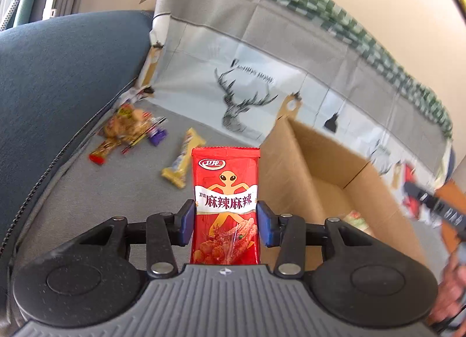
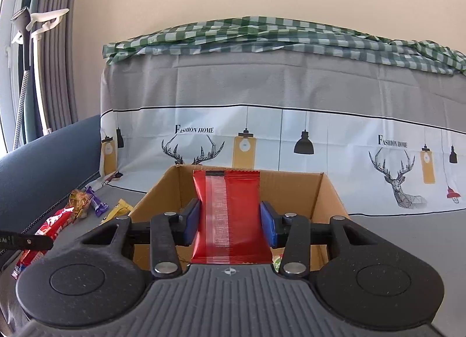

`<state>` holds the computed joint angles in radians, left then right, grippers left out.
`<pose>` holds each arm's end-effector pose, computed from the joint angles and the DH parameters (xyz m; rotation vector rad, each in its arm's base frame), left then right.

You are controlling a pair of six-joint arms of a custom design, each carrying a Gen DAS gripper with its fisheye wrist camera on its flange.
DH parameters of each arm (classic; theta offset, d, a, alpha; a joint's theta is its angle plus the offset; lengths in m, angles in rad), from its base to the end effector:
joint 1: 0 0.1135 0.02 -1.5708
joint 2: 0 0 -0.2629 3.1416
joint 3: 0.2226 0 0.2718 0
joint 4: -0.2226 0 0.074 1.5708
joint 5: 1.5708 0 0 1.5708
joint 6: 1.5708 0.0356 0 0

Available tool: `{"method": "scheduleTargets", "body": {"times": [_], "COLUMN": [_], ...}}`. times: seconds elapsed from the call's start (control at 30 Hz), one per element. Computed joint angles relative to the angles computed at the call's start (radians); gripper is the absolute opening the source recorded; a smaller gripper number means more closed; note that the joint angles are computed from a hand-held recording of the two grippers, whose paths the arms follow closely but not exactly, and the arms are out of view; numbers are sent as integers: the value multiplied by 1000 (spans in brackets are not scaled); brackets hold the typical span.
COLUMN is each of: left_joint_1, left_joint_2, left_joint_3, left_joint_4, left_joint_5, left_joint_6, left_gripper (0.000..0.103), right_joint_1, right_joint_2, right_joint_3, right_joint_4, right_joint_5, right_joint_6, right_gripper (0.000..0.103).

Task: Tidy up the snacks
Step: 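Carry the red spicy-strip pack and red bar over the cardboard box with both tools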

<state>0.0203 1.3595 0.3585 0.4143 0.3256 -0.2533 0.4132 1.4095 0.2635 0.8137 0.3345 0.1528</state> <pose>0.2483 -0.0064 0.1201 -0.1059 2.1596 -0.4856 0.2276 0.0870 0.1211 -0.0197 1.8845 0.0691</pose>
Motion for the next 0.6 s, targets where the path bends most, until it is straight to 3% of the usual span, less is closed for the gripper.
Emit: {"method": "scheduleTargets", "body": {"times": [0.13,0.6], "left_joint_1": [-74,-180], "left_joint_2": [-5,23], "left_joint_3": [-58,-1], "left_joint_4": [120,115], "left_joint_5": [-74,-39], "left_joint_6": [67,-7], "left_gripper": [48,48], "right_joint_1": [-10,-31], "right_joint_2": [-20,-70], "right_joint_3": [-16,-32], "right_joint_4": [7,-30], "right_joint_5": [-6,-3], "right_joint_6": [7,17], "right_gripper": [46,46]}}
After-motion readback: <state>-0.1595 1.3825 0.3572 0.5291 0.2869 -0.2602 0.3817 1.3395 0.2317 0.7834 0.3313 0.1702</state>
